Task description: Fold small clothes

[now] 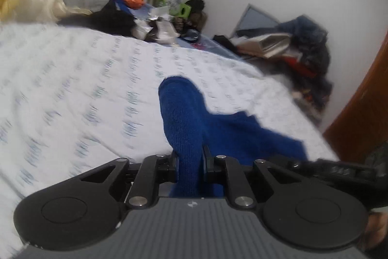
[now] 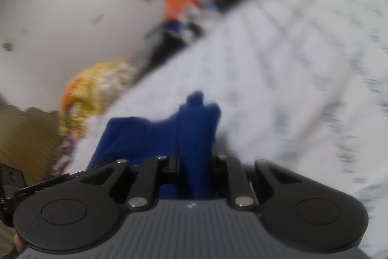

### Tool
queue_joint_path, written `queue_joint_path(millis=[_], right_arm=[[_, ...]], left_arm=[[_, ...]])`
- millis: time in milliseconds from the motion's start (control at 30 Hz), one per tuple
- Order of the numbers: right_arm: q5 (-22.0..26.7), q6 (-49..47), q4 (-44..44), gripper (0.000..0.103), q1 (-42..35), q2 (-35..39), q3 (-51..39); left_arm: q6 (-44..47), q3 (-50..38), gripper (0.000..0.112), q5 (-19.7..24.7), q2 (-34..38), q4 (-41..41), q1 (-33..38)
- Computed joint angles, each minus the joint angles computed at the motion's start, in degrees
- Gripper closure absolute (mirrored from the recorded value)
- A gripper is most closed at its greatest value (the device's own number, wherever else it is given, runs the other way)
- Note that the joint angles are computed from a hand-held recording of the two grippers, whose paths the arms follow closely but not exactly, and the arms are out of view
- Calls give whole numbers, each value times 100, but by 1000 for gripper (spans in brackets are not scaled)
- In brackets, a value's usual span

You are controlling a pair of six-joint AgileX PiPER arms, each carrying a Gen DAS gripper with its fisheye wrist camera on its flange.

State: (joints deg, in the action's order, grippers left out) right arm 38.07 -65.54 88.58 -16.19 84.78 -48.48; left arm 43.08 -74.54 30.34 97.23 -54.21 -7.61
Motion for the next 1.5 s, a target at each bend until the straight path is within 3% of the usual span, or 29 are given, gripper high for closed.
queue_joint_path(millis=[67, 100, 133, 200, 233, 333, 400, 433, 467, 500, 567, 667, 700, 767, 833, 867, 967, 1000, 1167, 1200, 1233, 1300, 1367, 1400, 1500], right_arm=[[-889, 753, -460, 69, 655, 118, -259], [-1182, 1316, -1033, 40, 868, 223, -402], [-1291, 1758, -1606, 25, 942, 182, -387], [-824, 2012, -2498, 25, 786, -109, -268], [-355, 1927, -2625, 26, 498, -315, -163], [262, 1447, -2352, 26, -53, -649, 500], [442, 1238, -2293, 29, -127, -749, 753], [427, 1110, -2312, 37, -66, -848, 859], [393, 1190, -2444, 46, 34, -931, 903], [342, 1366, -2591, 76, 178, -892, 876], [634, 1392, -2570, 87, 50, -1007, 833], [921, 1442, -2606, 87, -125, -1306, 902], [948, 1407, -2677, 87, -207, -1328, 990], [746, 1132, -2533, 81, -208, -1261, 1180], [856, 1430, -2685, 65, -370, -1282, 1011], [797, 1568, -2653, 63, -434, -1352, 937], [730, 1376, -1878, 60, -550, -930, 340], [761, 1483, -1815, 60, -493, -646, 17], [41, 3430, -3415, 60, 529, 875, -1608], [80, 3518, -3650, 67, 642, 1117, -1786], [-73, 3414, -3907, 94, 785, 1181, -1818], [-989, 3620, -4919, 94, 1277, 1051, -1758], [-1979, 4141, -5882, 94, 1690, 946, -1409], [-2238, 4271, -6043, 94, 1844, 862, -1263], [-2198, 4606, -6489, 85, 1965, 303, -815]], left_arm=[[-724, -156, 88, 142, 116, 863, 112], [-858, 11, 85, 114, 36, 950, 214], [-762, 192, 82, 242, -84, 808, 386], [88, 882, 56, 807, -534, -96, 981], [385, 1275, 51, 1085, -736, -465, 1252], [359, 1877, 51, 1848, -852, -685, 1638], [742, 2364, 56, 2038, -993, -1095, 1771], [885, 2519, 57, 2021, -1075, -1188, 1722], [863, 2542, 74, 1976, -1095, -1149, 1623], [677, 2467, 104, 1874, -1072, -940, 1474], [355, 2386, 103, 1646, -1183, -640, 1325], [507, 2483, 100, 1620, -1591, -270, 1430], [548, 2576, 96, 1348, -1728, 0, 1310], [855, 2951, 90, 708, -2119, 199, 1101], [1303, 3228, 88, 581, -2607, -23, 1088], [1694, 3352, 83, 601, -2828, -341, 1100], [2290, 3463, 52, 383, -2979, -780, 658], [2288, 3467, 53, 154, -2901, -742, 386], [1987, 3562, 52, -999, -2244, -467, -575], [2325, 3684, 49, -1145, -2260, -773, -596], [2532, 3768, 47, -1164, -2326, -950, -593], [2940, 3863, 32, -921, -2404, -1285, -409], [3245, 3983, 30, -880, -2461, -1516, -333], [3244, 4026, 31, -887, -2530, -1483, -312], [3109, 4271, 31, -880, -3082, -1222, -156]])
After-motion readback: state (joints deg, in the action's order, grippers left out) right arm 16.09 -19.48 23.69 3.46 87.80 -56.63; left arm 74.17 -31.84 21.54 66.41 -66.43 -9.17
